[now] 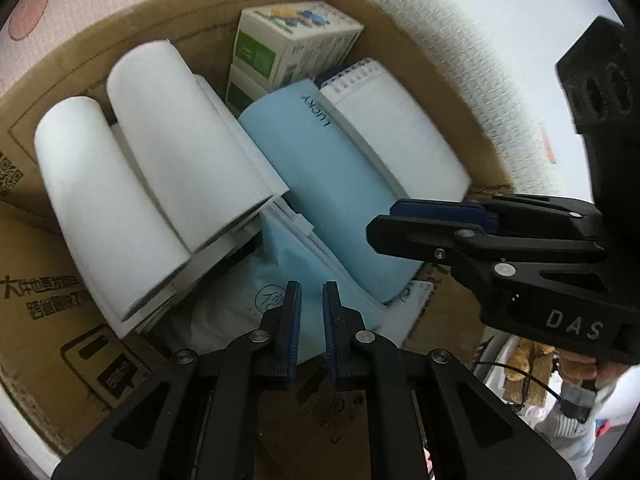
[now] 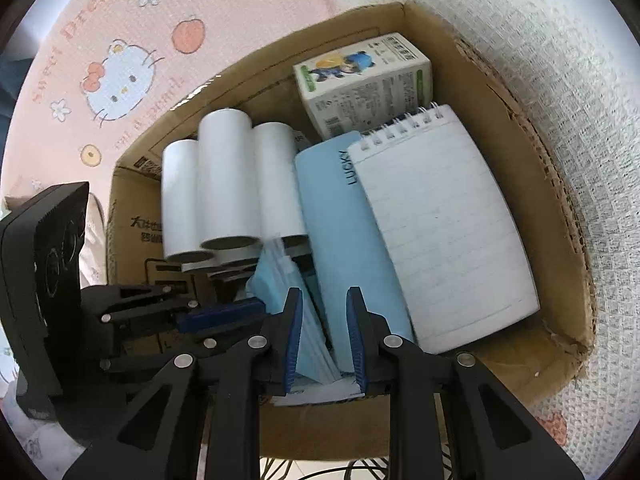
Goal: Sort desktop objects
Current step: 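Lower the wipes pack into the box beside the white rolls, then open both tools and release the wipes pack inside the box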
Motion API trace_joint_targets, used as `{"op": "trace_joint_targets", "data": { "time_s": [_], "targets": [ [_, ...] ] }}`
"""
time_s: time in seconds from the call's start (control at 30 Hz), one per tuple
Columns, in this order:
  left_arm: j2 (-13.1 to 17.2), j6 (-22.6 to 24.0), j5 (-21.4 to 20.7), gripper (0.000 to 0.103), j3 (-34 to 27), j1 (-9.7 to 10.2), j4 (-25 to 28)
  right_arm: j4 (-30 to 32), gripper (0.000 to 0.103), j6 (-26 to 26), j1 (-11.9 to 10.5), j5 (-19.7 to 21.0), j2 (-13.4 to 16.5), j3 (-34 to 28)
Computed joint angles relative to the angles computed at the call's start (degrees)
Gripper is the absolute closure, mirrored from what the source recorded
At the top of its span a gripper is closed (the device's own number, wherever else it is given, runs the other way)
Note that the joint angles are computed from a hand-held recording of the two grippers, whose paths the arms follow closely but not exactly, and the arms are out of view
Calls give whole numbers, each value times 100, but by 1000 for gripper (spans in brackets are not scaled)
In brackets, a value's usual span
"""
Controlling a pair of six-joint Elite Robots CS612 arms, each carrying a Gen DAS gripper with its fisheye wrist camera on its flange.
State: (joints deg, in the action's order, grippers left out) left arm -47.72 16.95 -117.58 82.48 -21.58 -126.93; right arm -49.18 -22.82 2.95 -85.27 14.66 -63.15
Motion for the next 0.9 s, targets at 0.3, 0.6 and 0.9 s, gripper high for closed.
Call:
{"op": "trace_joint_targets", "data": {
  "time_s": [0.3, 0.6, 0.9],
  "targets": [
    [87, -26, 630, 91, -87, -155, 269, -102, 83, 13, -37, -40, 1, 45],
    [149, -110, 1184, 95, -193, -247, 665, -270, 83, 104, -11, -377, -13, 39],
    [234, -105, 1252, 95, -368, -222, 1149, -391, 83, 273, 18, -453, -92, 147]
  ]
}}
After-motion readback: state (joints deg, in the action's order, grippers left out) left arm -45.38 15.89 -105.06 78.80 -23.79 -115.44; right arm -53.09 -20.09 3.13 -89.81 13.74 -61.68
